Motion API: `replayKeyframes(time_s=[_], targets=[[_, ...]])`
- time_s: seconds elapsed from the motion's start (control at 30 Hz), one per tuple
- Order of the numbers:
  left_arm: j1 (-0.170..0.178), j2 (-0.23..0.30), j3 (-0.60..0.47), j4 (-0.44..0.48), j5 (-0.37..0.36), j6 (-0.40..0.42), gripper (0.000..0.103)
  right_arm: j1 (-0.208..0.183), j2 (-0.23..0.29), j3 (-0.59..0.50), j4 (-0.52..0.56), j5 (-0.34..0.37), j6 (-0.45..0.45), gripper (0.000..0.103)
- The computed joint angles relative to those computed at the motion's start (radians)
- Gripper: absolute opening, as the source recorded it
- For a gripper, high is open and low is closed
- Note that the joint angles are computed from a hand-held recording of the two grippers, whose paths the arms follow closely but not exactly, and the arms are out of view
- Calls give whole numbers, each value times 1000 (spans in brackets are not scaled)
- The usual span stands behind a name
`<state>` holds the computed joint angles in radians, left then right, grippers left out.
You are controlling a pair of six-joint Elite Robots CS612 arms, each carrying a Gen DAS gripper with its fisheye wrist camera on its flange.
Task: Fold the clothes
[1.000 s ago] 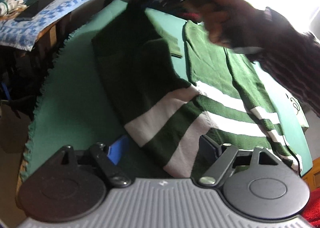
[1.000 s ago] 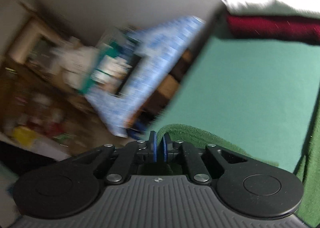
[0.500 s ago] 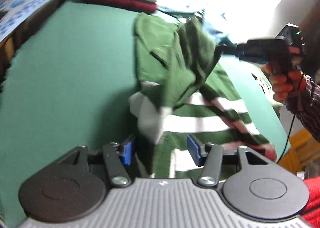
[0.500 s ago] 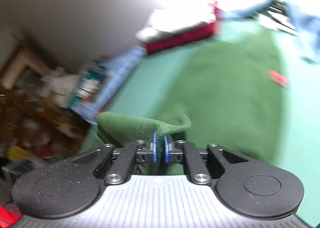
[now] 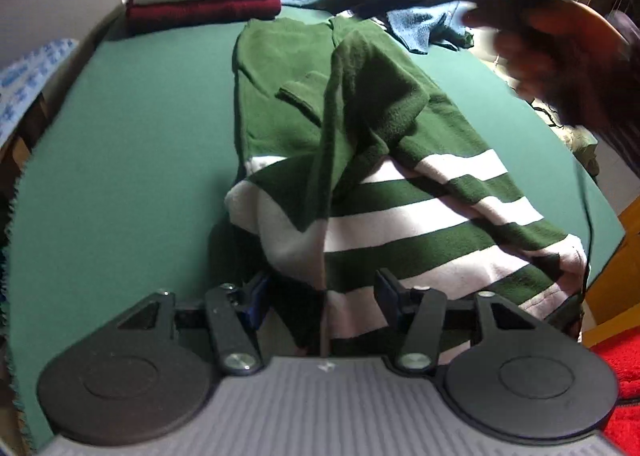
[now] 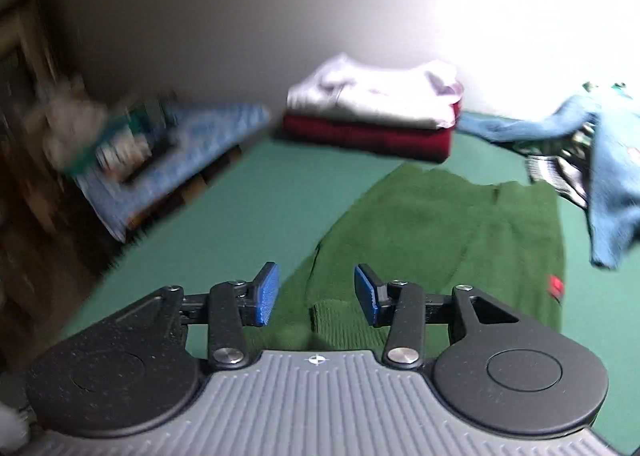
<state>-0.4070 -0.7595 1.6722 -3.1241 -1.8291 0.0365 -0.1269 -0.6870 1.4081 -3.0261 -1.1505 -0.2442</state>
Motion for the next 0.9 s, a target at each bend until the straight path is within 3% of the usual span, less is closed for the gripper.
replayKeyframes(time_s=[0.1,0.2,0.37,0.47,0.5,0.57,0.63,0.67,0.73,0.9], targets=[[-1,-4,19,-33,7,-25,56,37,29,-61,119,-102,-75,43],[-8,-6,31,-46,30,-37,56,50,61,-109,213,-177,-81,43],[-6,-8,32,-31,34,-29,56,46,74,-83,145,-175,-107,43],[-3,-4,24,-17,27,-14,44,41,75,-65,82,-172,-66,9],[-2,-3,22,-13,24,-10,43,36,74,-60,68,-158,-44,9],[0,-2,20,-9,23,-2,43,27,71,-50,10,-127,27,9],[-1,-1,18,-8,33,3,43,1,58,-20,-65,-49,113,9],[-2,0,17,-8,40,6,39,-13,52,-7,-105,-3,166,9],[-4,0,15,-3,50,10,21,-42,45,16,-199,80,279,9],[-4,-2,5,15,59,18,15,-113,39,66,-539,205,632,9]])
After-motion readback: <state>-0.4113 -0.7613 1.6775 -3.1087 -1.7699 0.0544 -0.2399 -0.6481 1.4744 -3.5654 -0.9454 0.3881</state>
